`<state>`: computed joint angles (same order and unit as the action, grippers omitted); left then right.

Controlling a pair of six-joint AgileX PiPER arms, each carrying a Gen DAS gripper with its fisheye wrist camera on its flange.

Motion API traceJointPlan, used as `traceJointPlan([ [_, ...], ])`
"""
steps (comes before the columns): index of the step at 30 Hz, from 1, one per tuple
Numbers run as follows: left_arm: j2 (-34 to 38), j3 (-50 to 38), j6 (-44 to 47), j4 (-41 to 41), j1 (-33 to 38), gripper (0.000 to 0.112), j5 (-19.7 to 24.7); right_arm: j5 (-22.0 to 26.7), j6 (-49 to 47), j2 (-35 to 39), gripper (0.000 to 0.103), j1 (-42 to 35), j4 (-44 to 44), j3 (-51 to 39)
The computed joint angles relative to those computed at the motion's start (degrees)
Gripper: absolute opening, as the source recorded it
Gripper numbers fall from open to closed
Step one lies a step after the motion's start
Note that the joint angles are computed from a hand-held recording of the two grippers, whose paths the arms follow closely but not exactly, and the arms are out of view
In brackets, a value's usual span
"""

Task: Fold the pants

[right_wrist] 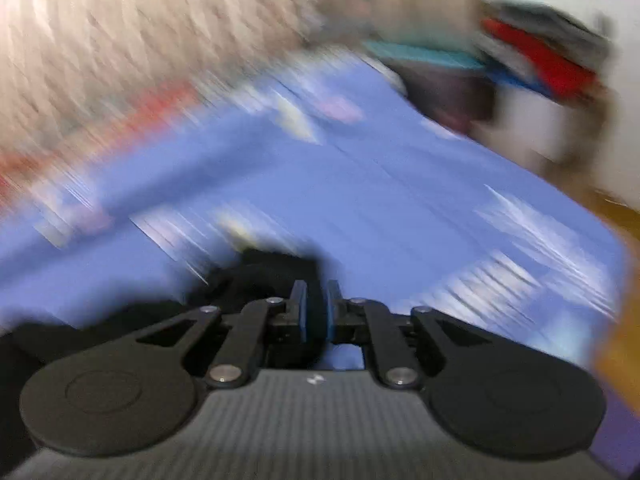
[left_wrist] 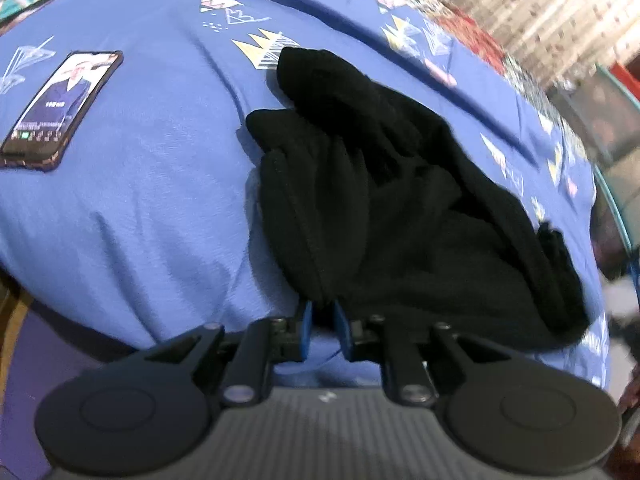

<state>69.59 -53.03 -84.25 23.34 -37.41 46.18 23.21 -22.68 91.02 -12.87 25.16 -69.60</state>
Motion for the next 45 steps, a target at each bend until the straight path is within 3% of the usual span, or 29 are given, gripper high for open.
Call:
traceJointPlan([
  [1, -1.1, -0.4, 2.2, -0.7, 0.8, 0.015, 0.4, 1.0, 3.4, -0.1, 0.015, -2.0, -3.4, 1.6],
  [3, -4.3, -1.1, 4.7, 0.4, 2.1, 0.029, 2.1, 4.5, 6.6, -0.6, 0.015, -6.1, -3.4, 1.3],
  [5, -6.3, -2.8, 2.1, 6.5, 1.2, 0.041, 6.5, 4.7, 1.0, -1.8, 0.015, -9.0, 5.0, 1.4],
  [8, -6.0, -6.6, 2.2, 12.1, 2.5, 0.042, 10.1, 4.5, -9.8, -2.1, 0.020, -6.3, 13.3, -0.5],
  [10, -4.3, -9.3, 3.2, 13.4, 4.1, 0.042, 9.6, 5.8, -16.1, 0.0, 0.026, -3.4, 17.7, -2.9],
  [12, -2.2, -11.6, 3.7, 13.7, 4.6, 0.042, 8.6, 8.8, -19.8, 3.1, 0.052, 0.7, 17.5, -7.0],
  [14, -0.5, -12.9, 4.4, 12.6, 5.0, 0.043, 6.6, 9.1, -23.9, 6.8, 0.065, 5.3, 13.4, -11.0],
  [16, 1.4, -13.7, 3.9, 11.9, 3.9, 0.043, 5.5, 7.2, -22.2, 11.1, 0.065, 9.8, 4.9, -14.1],
  [18, 2.8, -13.5, 2.7, 11.3, 2.9, 0.043, 4.6, 9.8, -19.3, 16.9, 0.061, 11.6, -2.8, -19.6],
  [19, 3.5, -13.4, 1.7, 11.0, 2.3, 0.043, 4.2, 10.7, -17.2, 20.1, 0.053, 12.6, -6.6, -22.7],
  [20, 3.9, -13.1, 1.1, 10.4, 1.9, 0.043, 3.7, 10.7, -16.9, 21.1, 0.017, 12.7, -8.2, -23.5],
  [21, 4.1, -12.6, 0.7, 9.8, 1.6, 0.043, 3.4, 11.0, -16.5, 21.6, 0.009, 12.4, -7.4, -24.8],
  [22, 4.4, -12.4, 0.5, 9.4, 1.3, 0.043, 3.4, 11.4, -14.5, 21.4, 0.009, 11.0, -5.2, -26.3],
  [24, 5.0, -12.6, 0.9, 9.0, 1.0, 0.042, 4.4, 7.6, -8.9, 19.3, 0.008, 6.8, 0.7, -27.1],
  [27, 5.6, -12.7, 1.1, 9.1, 1.3, 0.042, 5.1, 0.8, 8.3, 17.4, 0.010, -1.2, -5.0, -27.8],
  [29, 5.4, -12.2, 1.0, 9.1, 2.0, 0.042, 4.5, 4.2, 17.7, 18.2, 0.015, -5.7, -12.5, -30.0],
  [30, 5.5, -11.8, 0.9, 9.2, 2.4, 0.042, 4.0, 8.6, 19.1, 19.4, 0.019, -7.7, -13.4, -32.2],
  [31, 5.7, -11.6, 0.7, 9.2, 2.7, 0.042, 3.6, 12.1, 18.5, 20.0, 0.026, -9.9, -12.4, -32.7],
  [32, 6.0, -11.3, 0.6, 8.9, 3.0, 0.042, 3.0, 13.5, 20.1, 19.2, 0.044, -11.5, -13.7, -31.2],
  [33, 6.3, -10.9, 0.3, 8.4, 3.2, 0.042, 2.3, 12.5, 22.1, 17.2, 0.054, -12.2, -16.0, -27.9],
  [37, 7.7, -9.9, 2.0, 5.1, 3.9, 0.042, -0.9, 7.2, 18.9, 10.1, 0.054, -16.1, -10.1, -14.3],
  [45, 11.6, -7.1, 4.0, 1.5, 2.0, 0.042, -4.0, 4.6, 10.9, 8.7, 0.054, -7.2, -3.7, -13.8],
])
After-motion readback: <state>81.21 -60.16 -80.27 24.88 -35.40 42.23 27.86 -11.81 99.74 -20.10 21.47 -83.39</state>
